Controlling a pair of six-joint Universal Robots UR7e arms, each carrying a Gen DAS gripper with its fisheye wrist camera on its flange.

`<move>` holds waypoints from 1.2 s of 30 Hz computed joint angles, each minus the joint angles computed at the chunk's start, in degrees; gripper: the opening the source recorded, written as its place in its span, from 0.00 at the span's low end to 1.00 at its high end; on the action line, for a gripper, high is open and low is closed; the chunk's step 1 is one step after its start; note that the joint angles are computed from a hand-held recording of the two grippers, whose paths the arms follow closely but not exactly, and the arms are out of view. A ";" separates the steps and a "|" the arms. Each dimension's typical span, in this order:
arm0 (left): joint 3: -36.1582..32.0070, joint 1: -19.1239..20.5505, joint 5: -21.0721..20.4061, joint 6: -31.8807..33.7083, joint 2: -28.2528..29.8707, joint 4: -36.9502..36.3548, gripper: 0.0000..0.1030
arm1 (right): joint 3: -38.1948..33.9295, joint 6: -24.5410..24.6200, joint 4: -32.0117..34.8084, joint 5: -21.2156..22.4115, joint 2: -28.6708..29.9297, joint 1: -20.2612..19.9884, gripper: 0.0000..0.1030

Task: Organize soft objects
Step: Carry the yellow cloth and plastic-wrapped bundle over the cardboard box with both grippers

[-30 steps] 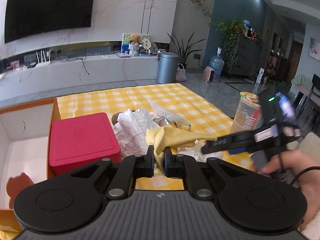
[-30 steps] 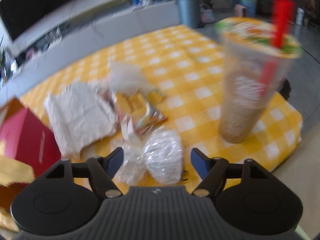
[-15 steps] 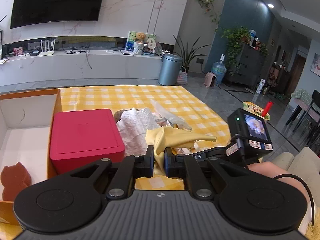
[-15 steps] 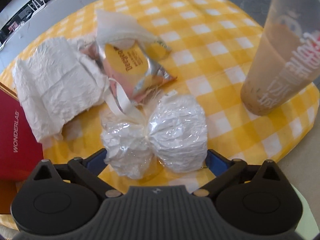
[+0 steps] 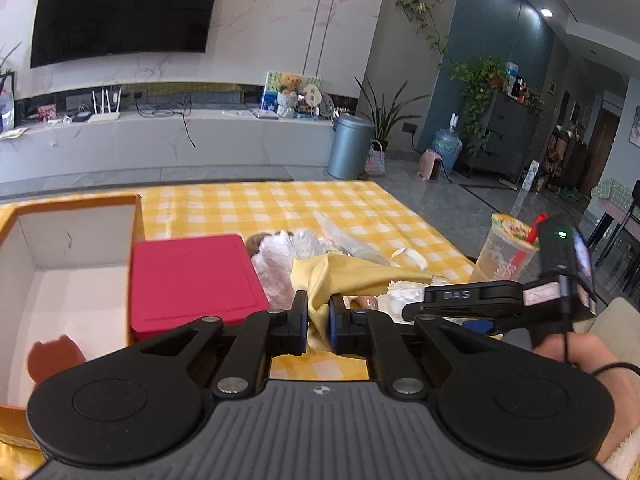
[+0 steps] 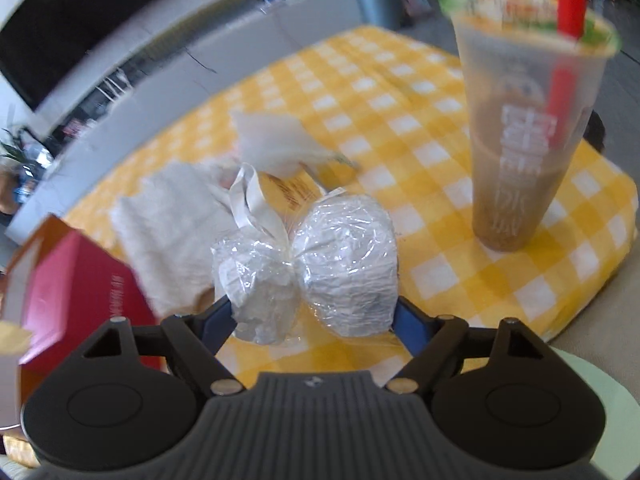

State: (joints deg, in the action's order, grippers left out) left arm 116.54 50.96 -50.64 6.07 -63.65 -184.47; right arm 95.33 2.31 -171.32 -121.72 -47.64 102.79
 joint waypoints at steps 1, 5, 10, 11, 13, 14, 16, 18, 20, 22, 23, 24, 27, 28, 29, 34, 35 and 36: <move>0.12 -0.08 0.01 0.01 -0.45 -0.05 0.11 | 0.83 -0.34 -1.53 1.07 -0.46 0.35 0.79; 1.24 -1.03 1.48 0.21 -3.01 -0.27 0.11 | 3.82 -3.13 -6.99 6.71 -1.85 1.79 0.79; 3.00 -1.63 4.96 1.44 -7.01 -0.92 0.11 | 4.46 -6.33 -10.13 13.32 -1.40 4.42 0.79; 3.33 -1.54 5.53 1.23 -7.95 -0.73 0.11 | 4.23 -7.00 -10.25 14.67 -1.16 4.77 0.79; 4.08 -1.32 7.31 0.57 -9.81 -0.94 0.11 | 4.16 -8.22 -10.67 16.83 -0.76 5.87 0.79; 4.46 -1.13 8.05 0.37 -10.70 -1.23 0.11 | 4.14 -8.93 -10.91 17.79 -0.54 6.35 0.79; 5.17 -0.61 9.26 -0.12 -12.60 -1.62 0.11 | 3.61 -10.27 -10.90 19.53 0.31 7.26 0.79; 5.42 0.18 10.56 -0.24 -14.05 -2.36 0.11 | 3.06 -11.50 -10.89 21.12 1.34 8.17 0.79; 5.45 1.35 11.55 -0.91 -15.12 -2.91 0.11 | 2.09 -12.21 -10.85 22.11 2.74 9.05 0.79; 5.18 2.82 12.06 -0.43 -15.64 -3.67 0.11 | 0.66 -12.69 -10.84 22.18 4.63 10.10 0.79; 4.97 3.62 12.25 0.48 -15.57 -4.33 0.11 | -0.33 -13.10 -10.35 22.12 5.69 10.44 0.79; 4.55 4.53 12.34 0.36 -15.68 -3.89 0.11 | -1.35 -13.09 -9.85 21.97 6.79 10.86 0.79; 3.23 7.83 10.22 -3.84 -16.81 0.17 0.11 | -4.15 -12.86 -8.65 21.59 10.13 11.62 0.79; 3.22 8.85 9.26 -5.23 -17.37 1.41 0.11 | -5.09 -12.94 -8.24 21.17 11.22 11.81 0.79; 3.03 9.85 8.50 -6.26 -17.89 2.88 0.11 | -6.02 -12.99 -7.72 20.73 12.27 11.99 0.79; 2.85 11.64 9.40 -9.46 -18.23 8.05 0.11 | -9.81 -17.16 -5.33 16.14 16.47 13.36 0.79; 2.69 11.84 9.25 -9.99 -18.17 8.76 0.11 | -10.26 -17.91 -4.88 15.61 16.92 13.46 0.79; 2.85 11.94 9.28 -10.64 -18.27 9.32 0.11 | -10.37 -18.30 -4.40 15.54 17.03 13.42 0.79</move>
